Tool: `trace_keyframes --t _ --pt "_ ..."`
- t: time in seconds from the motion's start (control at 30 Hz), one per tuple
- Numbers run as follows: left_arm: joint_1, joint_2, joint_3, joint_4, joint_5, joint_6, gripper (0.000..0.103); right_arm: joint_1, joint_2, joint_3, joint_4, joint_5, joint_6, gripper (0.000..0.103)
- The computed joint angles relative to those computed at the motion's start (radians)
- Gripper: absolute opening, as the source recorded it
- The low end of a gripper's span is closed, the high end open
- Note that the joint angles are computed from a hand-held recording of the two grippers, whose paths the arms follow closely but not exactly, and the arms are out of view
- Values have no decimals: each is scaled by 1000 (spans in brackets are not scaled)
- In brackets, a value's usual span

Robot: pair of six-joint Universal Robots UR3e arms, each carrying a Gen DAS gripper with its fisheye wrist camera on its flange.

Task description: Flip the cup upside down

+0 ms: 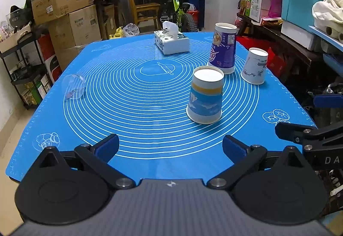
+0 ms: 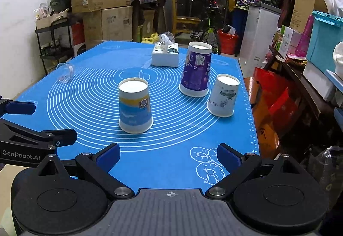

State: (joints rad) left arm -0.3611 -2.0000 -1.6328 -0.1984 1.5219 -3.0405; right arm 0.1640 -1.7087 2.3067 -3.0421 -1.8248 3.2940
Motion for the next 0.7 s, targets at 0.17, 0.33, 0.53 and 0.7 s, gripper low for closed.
trace_keyframes --t 0.17,0.33,0.53,0.7 --pt "-5 0 2 0 4 2 101 0 -7 -1 16 -1 -3 97" --pt "-2 1 1 0 -1 -3 101 6 -2 -10 29 -6 -3 97" --pt "1 2 1 -3 -5 -3 101 8 3 -12 32 -7 -5 97" --pt "1 -1 3 -4 -5 0 101 7 1 -12 35 -7 -4 97"
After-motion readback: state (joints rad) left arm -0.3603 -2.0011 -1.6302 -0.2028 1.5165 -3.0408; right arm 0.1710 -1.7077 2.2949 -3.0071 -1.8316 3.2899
